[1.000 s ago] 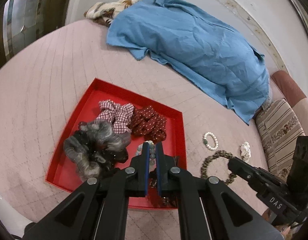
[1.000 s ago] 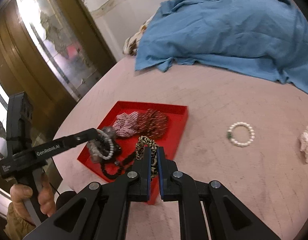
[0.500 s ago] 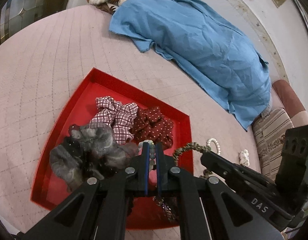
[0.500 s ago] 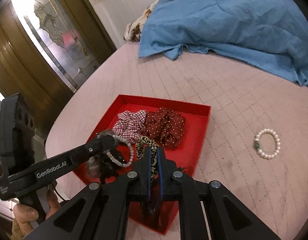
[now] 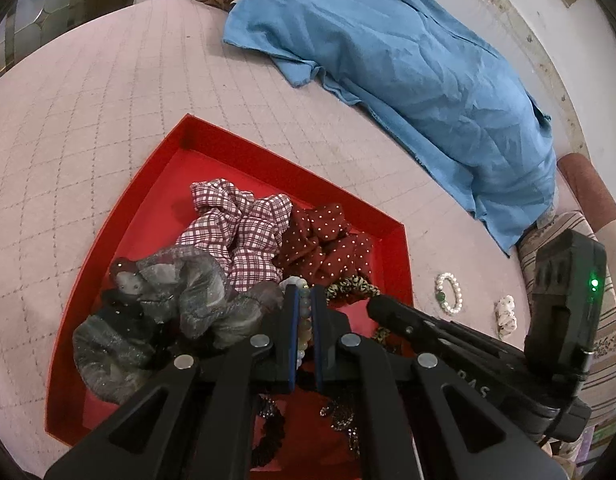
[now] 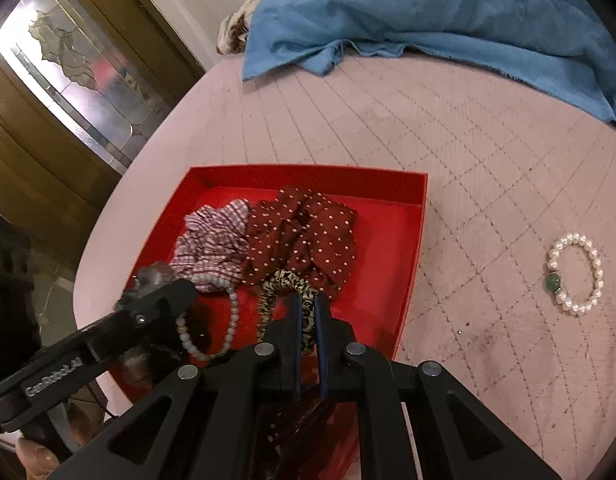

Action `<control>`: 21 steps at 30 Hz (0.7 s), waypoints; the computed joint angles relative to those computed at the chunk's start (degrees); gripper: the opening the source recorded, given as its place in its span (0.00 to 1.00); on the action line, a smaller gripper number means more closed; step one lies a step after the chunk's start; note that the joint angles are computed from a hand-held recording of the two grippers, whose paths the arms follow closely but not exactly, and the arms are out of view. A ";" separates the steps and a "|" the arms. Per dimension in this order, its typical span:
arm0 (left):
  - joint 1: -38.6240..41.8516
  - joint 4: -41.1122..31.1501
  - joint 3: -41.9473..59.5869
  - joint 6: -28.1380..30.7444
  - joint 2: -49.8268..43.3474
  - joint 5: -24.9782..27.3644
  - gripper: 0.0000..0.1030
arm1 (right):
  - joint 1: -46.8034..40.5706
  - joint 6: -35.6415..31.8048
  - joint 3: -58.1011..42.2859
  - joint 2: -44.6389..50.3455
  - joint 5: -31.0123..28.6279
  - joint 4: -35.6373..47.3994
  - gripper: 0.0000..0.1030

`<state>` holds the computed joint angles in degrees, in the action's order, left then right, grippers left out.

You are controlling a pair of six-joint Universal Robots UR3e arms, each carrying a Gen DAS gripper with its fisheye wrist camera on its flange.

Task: Organize jewelry
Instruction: 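Carry the pearl and leopard-print bracelets into the red tray and open both tools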

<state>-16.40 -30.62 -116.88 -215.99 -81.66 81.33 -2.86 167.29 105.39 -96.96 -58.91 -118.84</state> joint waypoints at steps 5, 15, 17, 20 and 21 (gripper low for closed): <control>-2.38 -1.29 2.17 -0.71 -0.64 3.39 0.06 | -0.08 -0.05 0.08 1.05 0.09 -0.69 0.09; -6.25 -5.53 3.70 -5.28 5.28 9.57 0.42 | -1.48 -1.53 1.11 -3.15 1.96 1.50 0.16; -8.19 -7.69 4.72 -6.87 6.42 12.62 0.47 | -2.18 -2.05 1.41 -4.85 2.69 2.74 0.18; -11.80 -11.47 7.02 -9.06 6.73 18.30 0.49 | -3.47 -3.31 1.74 -7.82 3.61 5.36 0.20; -13.19 -12.90 7.91 -9.76 6.71 20.39 0.50 | -4.16 -3.96 2.05 -9.13 4.07 6.45 0.23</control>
